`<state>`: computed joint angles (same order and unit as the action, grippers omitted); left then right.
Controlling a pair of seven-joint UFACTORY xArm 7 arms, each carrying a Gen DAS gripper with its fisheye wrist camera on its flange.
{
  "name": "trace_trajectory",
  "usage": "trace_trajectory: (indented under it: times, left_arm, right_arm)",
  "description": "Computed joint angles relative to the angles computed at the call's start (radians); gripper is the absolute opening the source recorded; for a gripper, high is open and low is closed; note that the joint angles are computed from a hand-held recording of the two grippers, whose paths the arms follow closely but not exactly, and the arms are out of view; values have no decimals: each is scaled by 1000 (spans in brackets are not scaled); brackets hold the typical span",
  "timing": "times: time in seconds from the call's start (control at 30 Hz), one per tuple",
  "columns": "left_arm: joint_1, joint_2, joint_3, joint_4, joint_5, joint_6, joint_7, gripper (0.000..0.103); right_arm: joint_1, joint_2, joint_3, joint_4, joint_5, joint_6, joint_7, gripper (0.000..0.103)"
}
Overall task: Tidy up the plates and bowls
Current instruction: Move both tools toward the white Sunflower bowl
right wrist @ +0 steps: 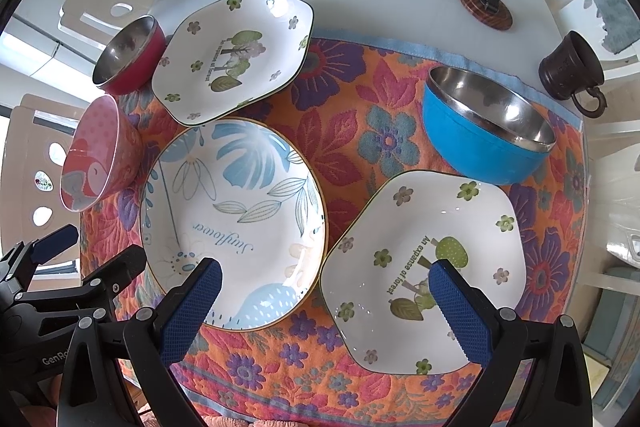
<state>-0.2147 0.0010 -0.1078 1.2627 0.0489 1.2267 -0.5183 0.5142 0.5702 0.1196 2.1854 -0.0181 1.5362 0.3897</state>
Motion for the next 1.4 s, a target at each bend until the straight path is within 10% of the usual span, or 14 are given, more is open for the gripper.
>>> trace_trajectory:
  times: [1.4]
  left_arm:
    - [6,-38,0,-89,29,-89,-43,101]
  right_arm:
    - [15,57,-3,69,2,22,-13,103]
